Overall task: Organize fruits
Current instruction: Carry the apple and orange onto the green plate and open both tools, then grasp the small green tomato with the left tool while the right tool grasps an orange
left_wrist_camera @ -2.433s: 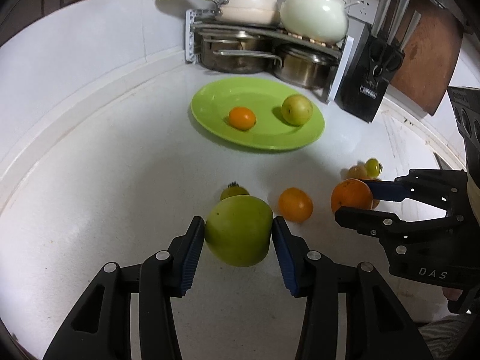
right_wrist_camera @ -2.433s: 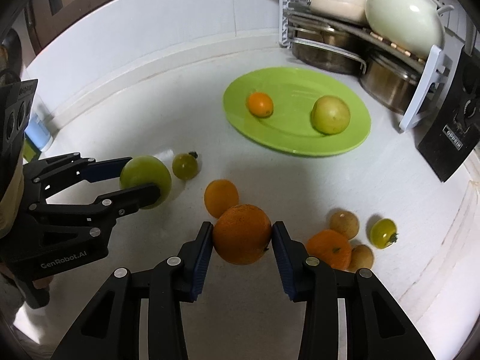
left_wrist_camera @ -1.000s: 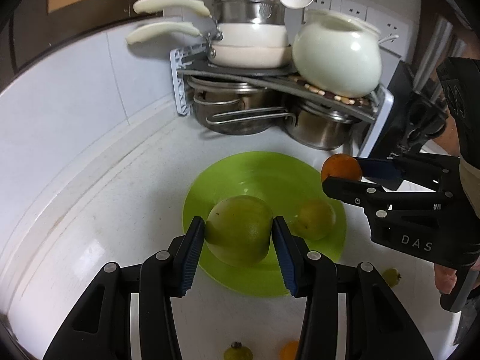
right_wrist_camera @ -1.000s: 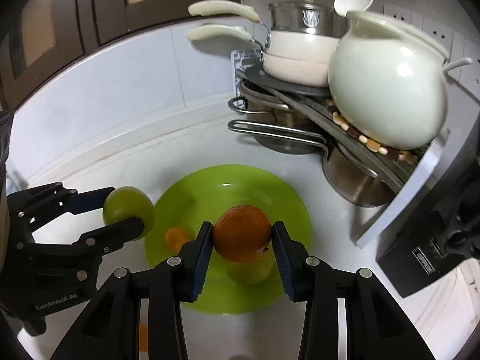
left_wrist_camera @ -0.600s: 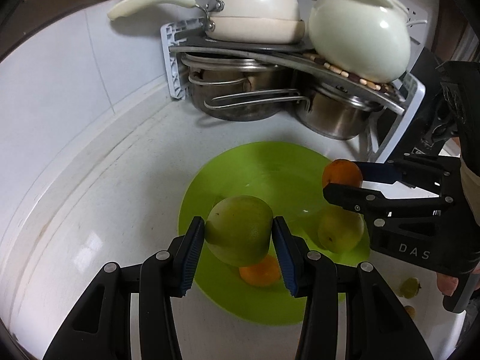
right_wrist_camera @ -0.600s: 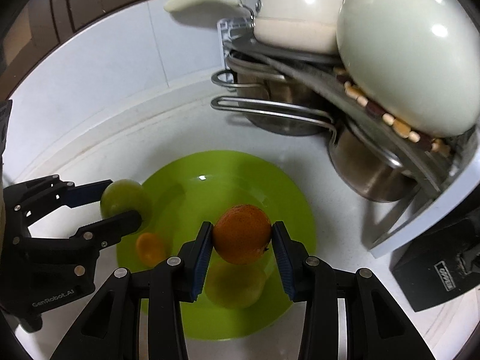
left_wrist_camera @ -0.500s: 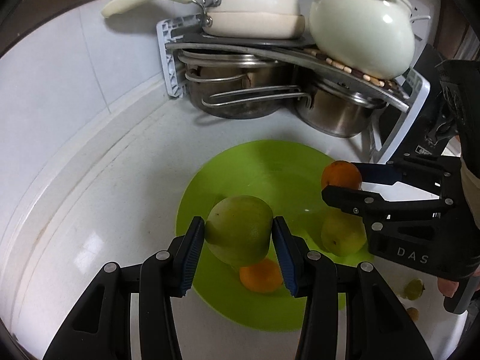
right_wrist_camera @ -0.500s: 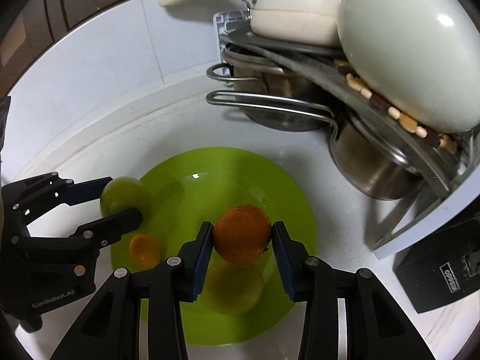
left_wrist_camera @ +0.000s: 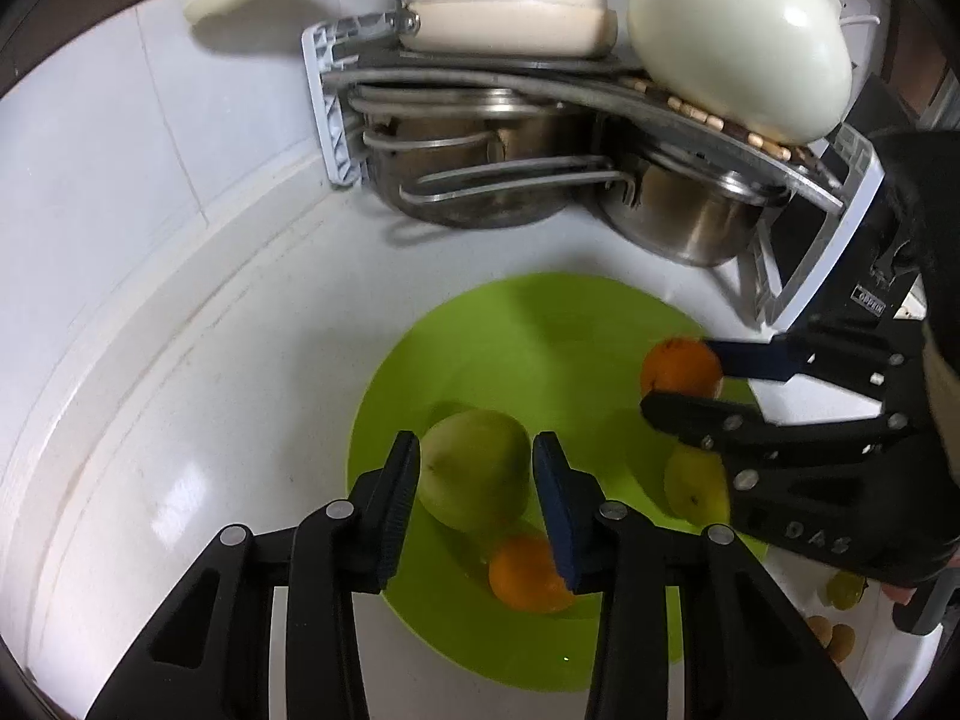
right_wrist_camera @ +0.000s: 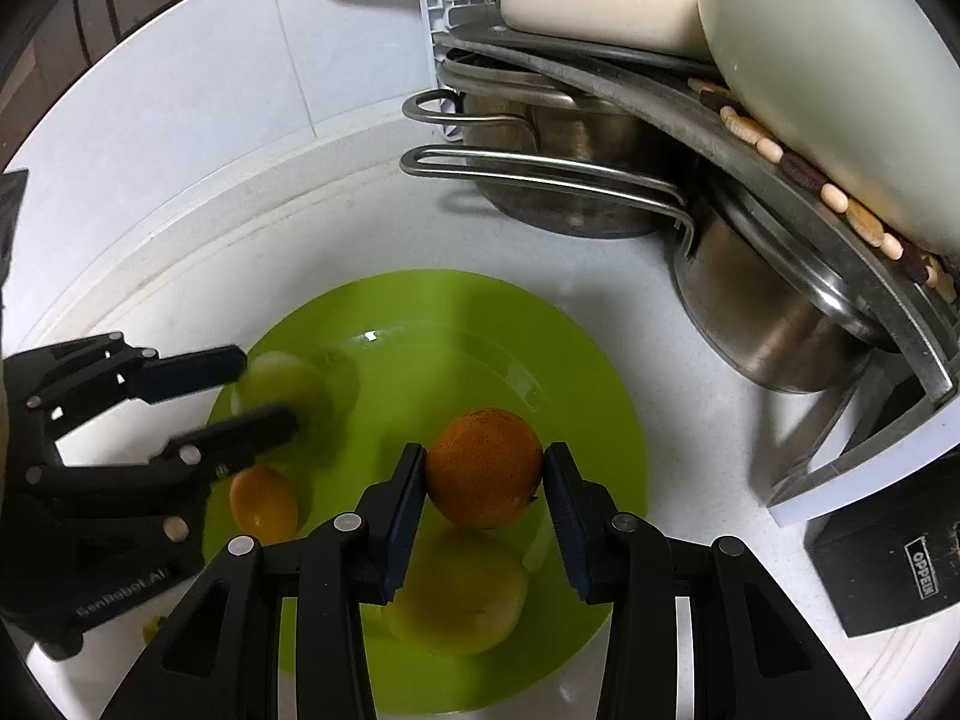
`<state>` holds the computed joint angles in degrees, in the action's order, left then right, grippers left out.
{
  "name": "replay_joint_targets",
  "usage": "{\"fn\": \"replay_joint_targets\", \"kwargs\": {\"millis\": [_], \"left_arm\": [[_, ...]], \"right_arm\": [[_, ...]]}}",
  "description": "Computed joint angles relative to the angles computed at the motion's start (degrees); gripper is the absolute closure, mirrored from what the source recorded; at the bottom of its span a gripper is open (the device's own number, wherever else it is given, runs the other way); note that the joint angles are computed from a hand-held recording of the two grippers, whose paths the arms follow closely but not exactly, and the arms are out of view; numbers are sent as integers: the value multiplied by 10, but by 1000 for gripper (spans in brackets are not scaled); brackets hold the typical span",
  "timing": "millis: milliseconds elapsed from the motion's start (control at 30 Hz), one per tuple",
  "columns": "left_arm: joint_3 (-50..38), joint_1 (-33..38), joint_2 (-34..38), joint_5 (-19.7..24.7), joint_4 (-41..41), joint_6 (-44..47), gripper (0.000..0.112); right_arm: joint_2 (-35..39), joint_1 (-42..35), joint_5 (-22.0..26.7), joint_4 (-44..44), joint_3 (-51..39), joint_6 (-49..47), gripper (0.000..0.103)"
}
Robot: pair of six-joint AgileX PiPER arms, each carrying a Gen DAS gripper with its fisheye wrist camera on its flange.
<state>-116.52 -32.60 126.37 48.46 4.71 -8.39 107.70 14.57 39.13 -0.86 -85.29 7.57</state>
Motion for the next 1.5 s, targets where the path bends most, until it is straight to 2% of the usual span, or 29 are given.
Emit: {"fn": "replay_joint_targets", "kwargs": {"millis": [267, 467, 600, 767, 967, 1100, 1267, 1367, 1500], "left_arm": [[15, 1, -10, -7, -4, -1, 73], [58, -1, -37, -28, 3, -17, 73], [101, -2, -70, -49, 3, -21, 71], [176, -13, -136, -90, 33, -47, 62], [249, -26, -210, -120, 72, -82, 53], [288, -35, -253, -131, 91, -100, 50], [340, -51, -310, -143, 135, -139, 45], [370, -62, -340, -145, 168, -163, 44], [407, -75, -379, -145, 205, -189, 41]], "right_arm": [[-4, -1, -6, 8, 7, -2, 59], [-29, 15, -12, -32, 25, 27, 59], [-52, 21, -15, -41, 40, 36, 59], [-99, 32, -34, -46, 76, 46, 59], [-160, 59, -46, -85, 114, 93, 59], [-208, 85, -55, -141, 149, 157, 51], [-255, 135, -45, -230, 179, 247, 51], [-277, 162, -37, -264, 194, 286, 47], [-298, 197, -26, -302, 212, 333, 47]]}}
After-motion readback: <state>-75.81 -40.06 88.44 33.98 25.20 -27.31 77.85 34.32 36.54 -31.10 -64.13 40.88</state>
